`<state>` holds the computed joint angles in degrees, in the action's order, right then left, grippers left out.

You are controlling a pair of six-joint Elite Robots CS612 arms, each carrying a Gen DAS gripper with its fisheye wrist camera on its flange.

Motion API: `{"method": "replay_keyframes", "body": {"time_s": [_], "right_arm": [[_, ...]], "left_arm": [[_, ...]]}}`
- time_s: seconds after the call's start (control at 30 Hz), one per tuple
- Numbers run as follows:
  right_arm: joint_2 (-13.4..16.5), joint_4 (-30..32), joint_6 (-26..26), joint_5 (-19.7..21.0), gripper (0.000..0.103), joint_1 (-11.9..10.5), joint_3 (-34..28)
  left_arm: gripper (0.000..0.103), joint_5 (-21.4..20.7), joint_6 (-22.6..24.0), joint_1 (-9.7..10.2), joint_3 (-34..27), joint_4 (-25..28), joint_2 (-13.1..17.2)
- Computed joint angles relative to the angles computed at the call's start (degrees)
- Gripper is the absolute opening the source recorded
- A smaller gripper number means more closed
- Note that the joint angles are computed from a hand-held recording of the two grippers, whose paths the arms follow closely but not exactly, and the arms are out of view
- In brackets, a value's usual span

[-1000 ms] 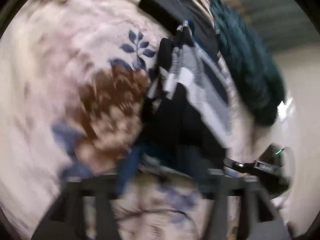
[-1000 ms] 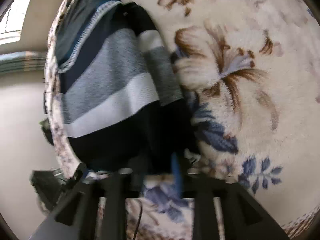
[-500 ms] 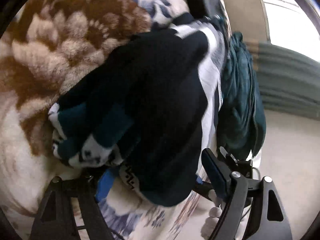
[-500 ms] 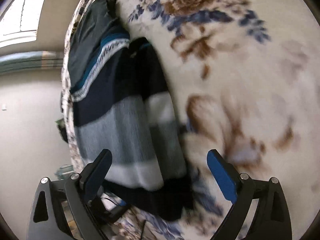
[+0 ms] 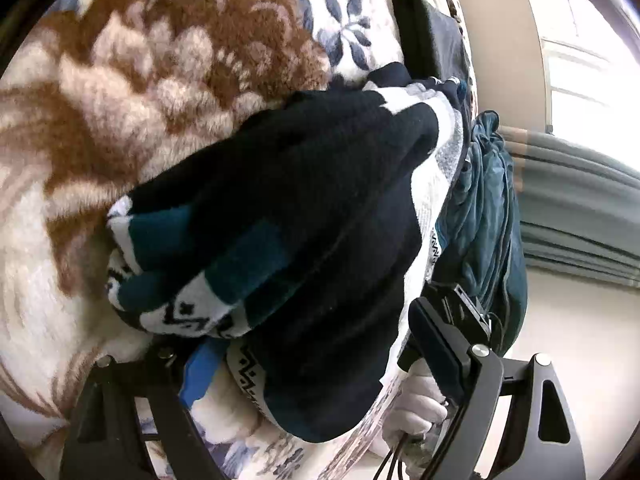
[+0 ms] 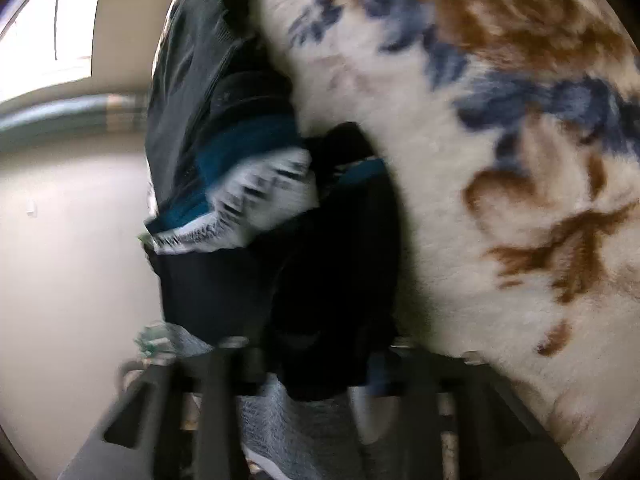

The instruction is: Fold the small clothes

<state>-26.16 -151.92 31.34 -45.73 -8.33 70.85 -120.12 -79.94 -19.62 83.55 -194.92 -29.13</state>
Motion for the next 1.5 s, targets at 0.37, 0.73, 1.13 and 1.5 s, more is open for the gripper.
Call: {"method": "replay_keyframes", "body": {"time_s": [0.37,0.73,1.13,1.5], "right_arm": [[-7.9,-25.39,19.65,-2.61,0.014,-0.87,18.51],[-14.96,-40.79,38.11,-9.6,0.014,3.2,36.44],[-22.35,-19.98,17.09,-14.16,0.081,1.45,39.71],[-11.89,-9.83,-0.36,-4.6,0.083,-2.39,26.42]], "left_arm": [[0.087,-6.31,13.13,2.94,-3.2,9.96,-0.96],[0.087,-11.46,39.2,3.73,-13.75,33.65,0.68],[0.088,-2.39,43.95,2.16,-0.72,33.8,-9.04],[0.056,-11.28,42.47,2.28,-2.21,28.62,-3.26]]}}
